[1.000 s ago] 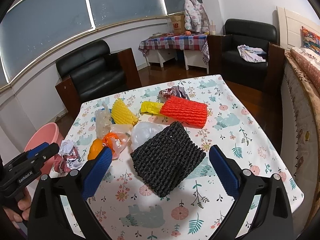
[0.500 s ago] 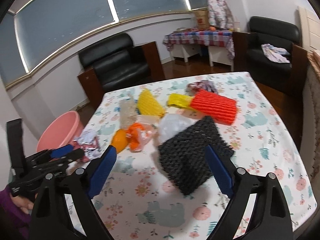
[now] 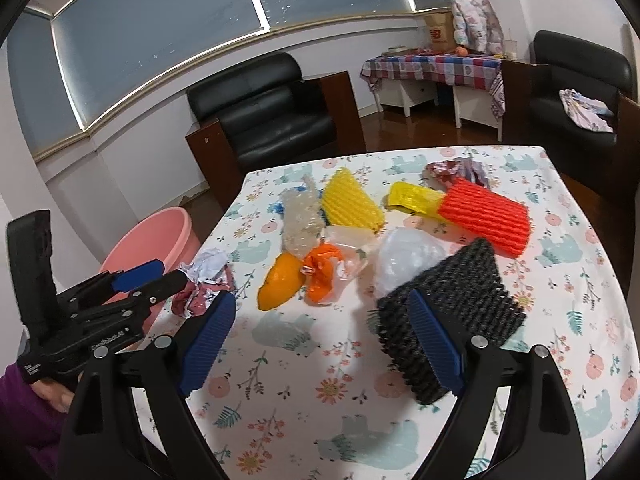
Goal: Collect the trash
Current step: 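Close the left tool on the crumpled red-and-white paper and lift it, then carry the paper over the pink bucket with the left tool while the right tool grasps the orange peel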
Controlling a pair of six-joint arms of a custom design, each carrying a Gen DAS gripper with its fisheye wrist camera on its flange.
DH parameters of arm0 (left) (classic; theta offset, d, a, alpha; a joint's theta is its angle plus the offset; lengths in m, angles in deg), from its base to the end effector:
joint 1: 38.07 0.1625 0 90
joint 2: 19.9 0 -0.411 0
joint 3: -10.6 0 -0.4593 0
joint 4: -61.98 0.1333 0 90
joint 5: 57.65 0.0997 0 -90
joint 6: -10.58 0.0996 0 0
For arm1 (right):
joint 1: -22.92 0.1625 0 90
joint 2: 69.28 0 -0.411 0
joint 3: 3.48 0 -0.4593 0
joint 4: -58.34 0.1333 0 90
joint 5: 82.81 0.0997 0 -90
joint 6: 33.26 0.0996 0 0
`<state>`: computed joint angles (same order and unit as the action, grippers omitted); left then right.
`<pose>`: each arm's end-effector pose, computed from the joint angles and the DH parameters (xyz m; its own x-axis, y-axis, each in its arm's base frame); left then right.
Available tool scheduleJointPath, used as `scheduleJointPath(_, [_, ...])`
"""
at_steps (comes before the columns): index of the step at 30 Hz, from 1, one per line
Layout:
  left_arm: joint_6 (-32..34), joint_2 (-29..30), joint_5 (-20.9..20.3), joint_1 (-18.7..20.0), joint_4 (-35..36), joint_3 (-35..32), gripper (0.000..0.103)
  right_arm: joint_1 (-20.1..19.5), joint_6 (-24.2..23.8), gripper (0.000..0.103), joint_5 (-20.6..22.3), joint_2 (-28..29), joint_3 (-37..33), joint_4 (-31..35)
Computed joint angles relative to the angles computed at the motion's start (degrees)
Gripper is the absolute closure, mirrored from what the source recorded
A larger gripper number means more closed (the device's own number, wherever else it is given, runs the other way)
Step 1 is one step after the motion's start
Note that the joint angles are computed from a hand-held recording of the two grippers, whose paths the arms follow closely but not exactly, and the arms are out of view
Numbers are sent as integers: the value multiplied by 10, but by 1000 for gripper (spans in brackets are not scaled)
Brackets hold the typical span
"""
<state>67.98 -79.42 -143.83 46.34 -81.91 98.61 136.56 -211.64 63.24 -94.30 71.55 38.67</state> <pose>0.0667 -0.7549 0.2506 -0.4624 0.7944 -0.3938 0.8863 0.4265 -0.1804 0.3132 -0.5891 -0.1297 -0.8041 0.4448 0.3945 -0.1799 0.4503 -0.8745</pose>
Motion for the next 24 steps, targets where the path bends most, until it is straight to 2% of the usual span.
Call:
scheduleJointPath(3, [-23,18,39,2,14,-19,55,-4,5,18,-7,6,-14,20])
scheduleJointPath(5, [-28,23,43,5,31,-28,60,-6,16,22,-15,10,-24,39])
scheduleJointPath(12, [-15,30,53,2,29,-26,61,-14,34,33,-63,29,-67,99])
scheduleJointPath(15, [-6,30,49,2,30,-25,72,-16,36,35,-77,49,-108,141])
scheduleJointPath(16, [-1,29,46,2,23,-22,79,-17,37,35,-79,57,-123,155])
scheduleJointPath(17, [4,27,41,3,17,-19,91,-19,39,36,-81,67,-144,173])
scheduleJointPath(20, [9,25,25,7,39,-27,92,-26,50,40,-84,92,-192,215])
scheduleJointPath(24, [12,21,6,12,58,-36,94,-38,97,48,-78,135,-273,297])
